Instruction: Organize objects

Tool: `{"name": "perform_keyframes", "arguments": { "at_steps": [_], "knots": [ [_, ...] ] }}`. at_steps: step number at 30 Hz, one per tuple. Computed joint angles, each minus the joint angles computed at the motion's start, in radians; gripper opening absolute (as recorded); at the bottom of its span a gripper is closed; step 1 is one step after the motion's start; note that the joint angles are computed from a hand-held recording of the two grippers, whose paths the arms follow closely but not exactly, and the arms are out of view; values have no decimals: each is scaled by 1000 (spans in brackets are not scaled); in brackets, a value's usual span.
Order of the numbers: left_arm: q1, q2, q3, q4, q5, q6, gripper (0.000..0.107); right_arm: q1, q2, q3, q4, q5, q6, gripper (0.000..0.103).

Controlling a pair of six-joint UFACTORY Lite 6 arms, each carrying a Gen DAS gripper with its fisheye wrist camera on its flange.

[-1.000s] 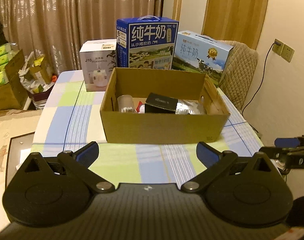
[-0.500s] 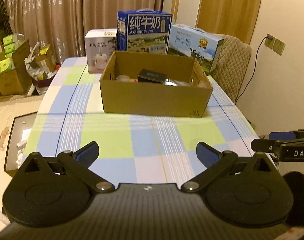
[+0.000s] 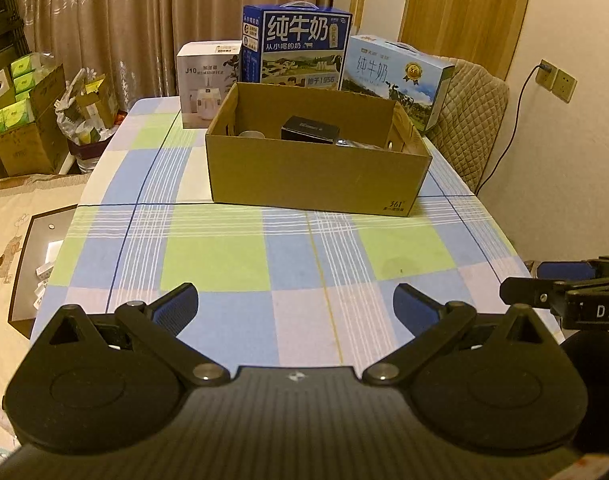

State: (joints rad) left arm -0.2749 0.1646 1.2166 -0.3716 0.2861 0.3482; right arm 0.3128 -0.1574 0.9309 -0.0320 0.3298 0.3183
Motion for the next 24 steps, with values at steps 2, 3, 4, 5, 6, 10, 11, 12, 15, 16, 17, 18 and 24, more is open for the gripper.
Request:
{"name": "perform_keyframes", "arguments": {
  "at_steps": [2, 3, 4, 5, 6, 10, 11, 12, 15, 16, 17, 18, 24],
  "knots": [
    [-1, 4, 1, -6, -4, 7, 102, -1, 1, -1, 5, -1, -2, 69],
    [-2, 8, 4, -5, -4, 5, 102, -3, 1, -2, 13, -2, -11, 69],
    [-2, 10, 6, -9, -4, 9, 102, -4, 2, -2, 16, -2, -15, 69],
    [-3, 15, 11, -11, -3, 11, 102, -6, 4, 0, 17, 0, -18, 69],
    [-5, 19, 14, -4, -3, 3, 102, -7, 4, 0, 23, -1, -25, 69],
    [-12, 24, 13, -2, -6, -5, 102, -8, 2, -6, 23, -4, -23, 69],
    [-14, 25, 11, 1, -6, -7, 102, -8, 2, -6, 23, -4, -23, 69],
    [-16, 25, 10, 4, -7, -10, 102, -8, 2, -5, 22, -3, -22, 69],
    [-22, 27, 10, 3, -8, -13, 102, -6, 0, -7, 17, -3, -14, 69],
    [-22, 28, 11, 0, -8, -10, 102, -5, -4, -11, 16, -4, -12, 69],
    [-23, 29, 11, -1, -9, -8, 102, -6, -6, -13, 18, -4, -14, 69],
    [-25, 28, 8, -2, -10, -8, 102, -6, -6, -13, 20, -5, -16, 69],
    [-25, 27, 3, -27, -13, 15, 102, 4, -15, -17, 0, -4, 6, 69]
  ]
}}
